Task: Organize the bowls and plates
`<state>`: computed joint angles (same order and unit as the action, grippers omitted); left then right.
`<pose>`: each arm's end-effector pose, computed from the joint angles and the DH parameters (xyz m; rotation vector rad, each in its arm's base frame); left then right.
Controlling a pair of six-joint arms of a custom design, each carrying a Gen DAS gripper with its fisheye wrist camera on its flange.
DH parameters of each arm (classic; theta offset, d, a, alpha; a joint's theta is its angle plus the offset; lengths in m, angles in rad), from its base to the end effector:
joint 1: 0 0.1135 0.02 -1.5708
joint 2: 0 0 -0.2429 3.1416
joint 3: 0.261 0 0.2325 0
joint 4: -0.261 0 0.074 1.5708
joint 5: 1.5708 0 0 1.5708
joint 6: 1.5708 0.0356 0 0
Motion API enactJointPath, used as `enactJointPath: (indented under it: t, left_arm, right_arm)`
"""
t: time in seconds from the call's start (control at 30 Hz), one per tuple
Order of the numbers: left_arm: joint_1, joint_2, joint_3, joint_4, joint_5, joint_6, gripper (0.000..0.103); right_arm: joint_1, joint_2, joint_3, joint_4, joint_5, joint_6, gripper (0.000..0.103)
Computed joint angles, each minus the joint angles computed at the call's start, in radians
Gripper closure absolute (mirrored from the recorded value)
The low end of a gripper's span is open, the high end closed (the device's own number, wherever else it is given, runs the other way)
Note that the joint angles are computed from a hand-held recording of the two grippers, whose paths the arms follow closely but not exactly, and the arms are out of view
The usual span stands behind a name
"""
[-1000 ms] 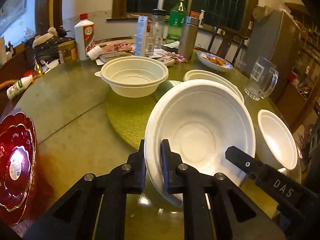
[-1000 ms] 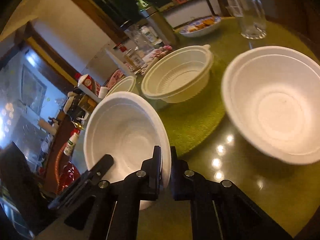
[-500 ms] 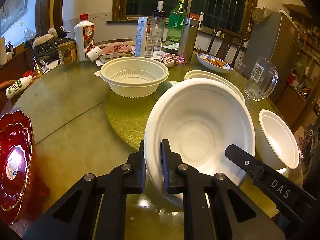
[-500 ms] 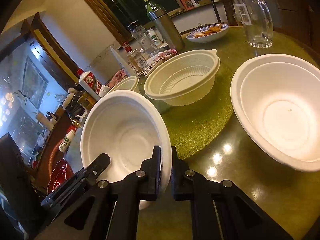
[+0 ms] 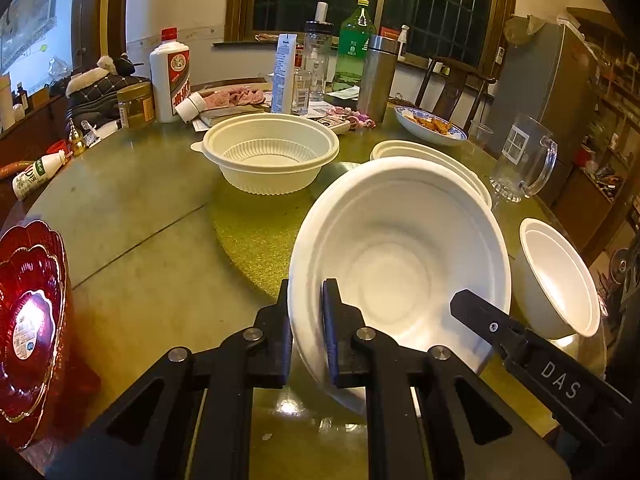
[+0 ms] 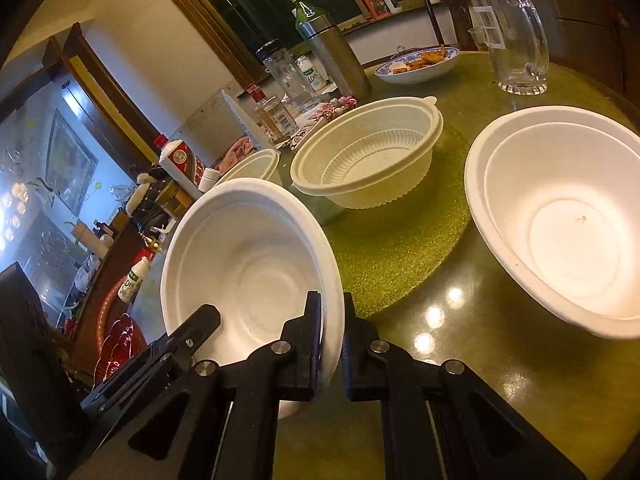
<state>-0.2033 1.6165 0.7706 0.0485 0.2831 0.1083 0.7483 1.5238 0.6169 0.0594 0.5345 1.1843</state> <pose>0.2923 -0.0704 0.1504 0.5007 2.3063 -0.3809 0.2055 0.1660 0.1377 0.7253 2.1798 0.3556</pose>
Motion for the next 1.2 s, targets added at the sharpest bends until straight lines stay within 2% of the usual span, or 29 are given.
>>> enactJointPath:
  t: [1.2]
  left_arm:
    - [0.004,-0.001,-0.007,0.014,-0.005,0.005,0.092]
  right_arm:
    - [0.002,0.005,0.002,0.004,-0.001,-0.005,0.095]
